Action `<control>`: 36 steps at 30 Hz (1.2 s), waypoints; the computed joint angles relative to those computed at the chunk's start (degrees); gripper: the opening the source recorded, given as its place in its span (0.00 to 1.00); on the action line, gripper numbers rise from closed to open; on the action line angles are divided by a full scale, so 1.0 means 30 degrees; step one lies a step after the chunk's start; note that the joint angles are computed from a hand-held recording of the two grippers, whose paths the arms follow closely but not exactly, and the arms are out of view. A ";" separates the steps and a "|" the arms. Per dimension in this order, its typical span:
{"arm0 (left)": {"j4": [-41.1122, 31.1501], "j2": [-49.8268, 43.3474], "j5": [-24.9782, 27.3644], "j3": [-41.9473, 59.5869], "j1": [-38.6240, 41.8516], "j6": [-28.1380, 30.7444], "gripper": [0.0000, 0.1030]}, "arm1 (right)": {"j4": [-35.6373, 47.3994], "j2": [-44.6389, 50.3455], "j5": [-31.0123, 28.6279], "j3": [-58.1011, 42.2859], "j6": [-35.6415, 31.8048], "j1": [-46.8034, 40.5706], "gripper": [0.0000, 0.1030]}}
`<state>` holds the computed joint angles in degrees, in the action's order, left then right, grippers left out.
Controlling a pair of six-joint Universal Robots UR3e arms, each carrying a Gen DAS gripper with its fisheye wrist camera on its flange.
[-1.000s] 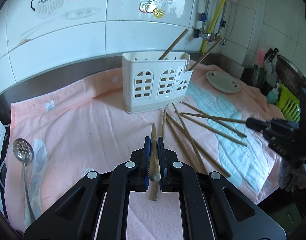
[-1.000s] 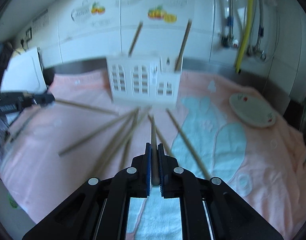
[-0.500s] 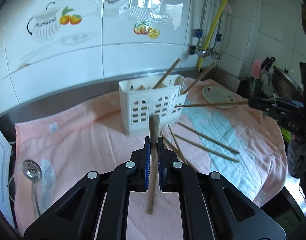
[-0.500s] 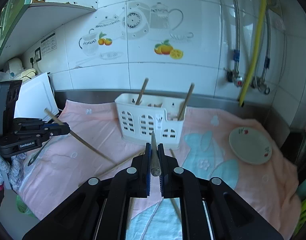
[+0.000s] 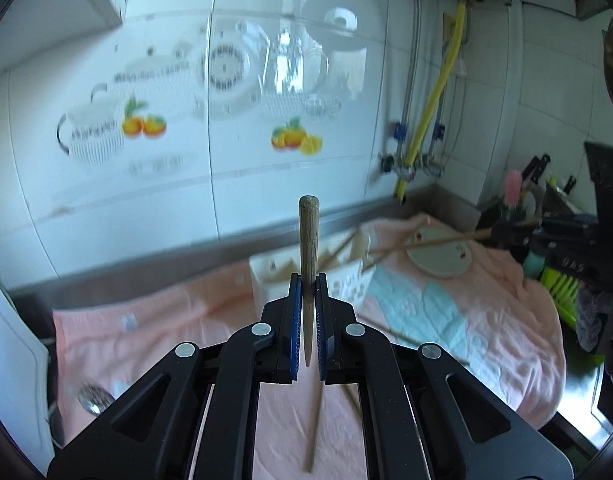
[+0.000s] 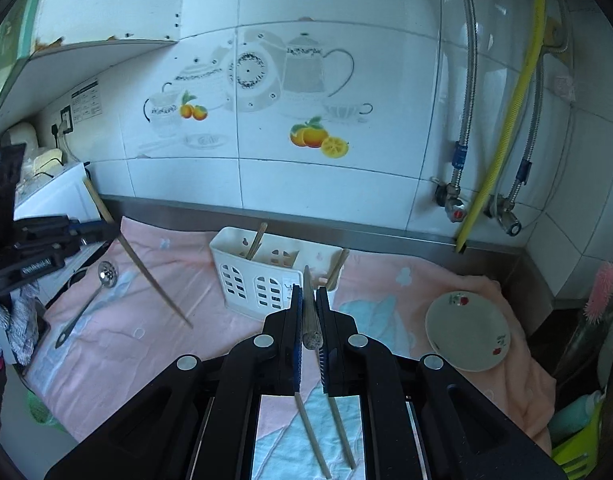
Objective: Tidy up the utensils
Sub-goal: 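Carry the left tool's chopstick into the holder while the right tool inserts its own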
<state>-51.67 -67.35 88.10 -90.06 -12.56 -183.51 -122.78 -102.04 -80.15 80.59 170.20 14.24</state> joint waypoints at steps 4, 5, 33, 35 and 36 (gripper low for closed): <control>-0.0586 -0.1710 0.0679 0.2994 -0.0179 0.0222 0.05 | 0.1700 0.1720 -0.0567 -0.2722 -0.0350 0.0094 0.06; -0.0723 -0.2123 0.0778 0.3690 -0.0147 0.0242 0.05 | 0.1979 0.2192 -0.0974 -0.3373 -0.0547 0.0301 0.06; 0.1804 -0.7759 0.0457 0.5661 0.1272 -0.0391 0.06 | 0.9555 1.0413 -0.2195 -1.5118 -0.1691 0.1386 0.06; 0.1577 -0.7813 0.0383 0.5602 0.1360 -0.0458 0.06 | 1.0127 1.1129 -0.2040 -1.6215 -0.1514 0.1386 0.06; 0.1580 -0.7720 0.0134 0.5419 0.1516 -0.0452 0.06 | 1.0159 1.1409 -0.2099 -1.6543 -0.1444 0.1446 0.06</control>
<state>-46.93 -90.51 88.50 -73.81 -8.02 -184.86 -92.31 -67.81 -86.45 30.96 165.87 18.58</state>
